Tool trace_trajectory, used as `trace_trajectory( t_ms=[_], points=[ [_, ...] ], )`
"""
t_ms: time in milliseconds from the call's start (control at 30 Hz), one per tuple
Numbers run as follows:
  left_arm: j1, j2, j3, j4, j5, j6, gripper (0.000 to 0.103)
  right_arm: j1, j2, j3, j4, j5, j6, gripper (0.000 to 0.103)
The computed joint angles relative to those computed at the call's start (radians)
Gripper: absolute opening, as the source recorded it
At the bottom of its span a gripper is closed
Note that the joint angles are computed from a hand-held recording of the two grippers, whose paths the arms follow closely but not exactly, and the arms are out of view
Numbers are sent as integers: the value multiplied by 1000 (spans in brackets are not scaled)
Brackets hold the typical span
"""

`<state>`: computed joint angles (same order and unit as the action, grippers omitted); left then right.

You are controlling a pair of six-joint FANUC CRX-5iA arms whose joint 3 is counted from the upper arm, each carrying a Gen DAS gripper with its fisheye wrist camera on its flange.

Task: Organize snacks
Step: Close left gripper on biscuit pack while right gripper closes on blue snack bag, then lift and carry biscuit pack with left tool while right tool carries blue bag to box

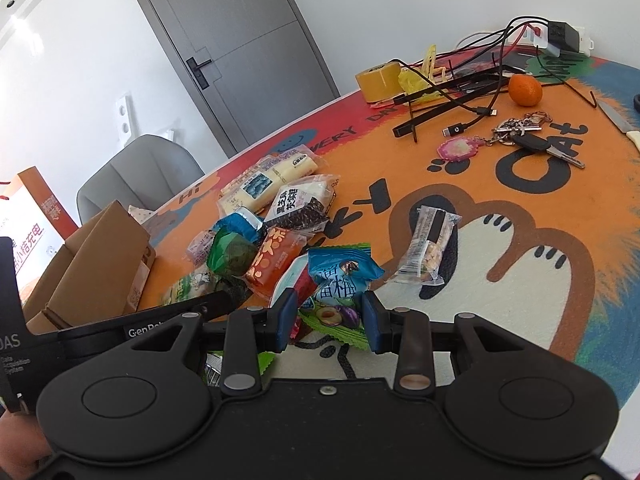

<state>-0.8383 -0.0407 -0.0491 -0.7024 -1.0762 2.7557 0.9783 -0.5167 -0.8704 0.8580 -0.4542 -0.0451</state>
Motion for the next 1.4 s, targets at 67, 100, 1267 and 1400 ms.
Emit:
trace_trajectory(
  t_ms=[67,100,1267,1400],
  points=[
    [10,-17,-13,15,12,0,46,1,4,3,13,-2,-10,36],
    [7,-24,-17,10,11,6,45,3,5,4,18,-2,-13,36],
    [37,44,44,-21,-16,29,83,-39,67,43,64,50,-15,36],
    [37,55,44,-31,-13,44,83,-45,73,48,44,45,-2,36]
  ],
)
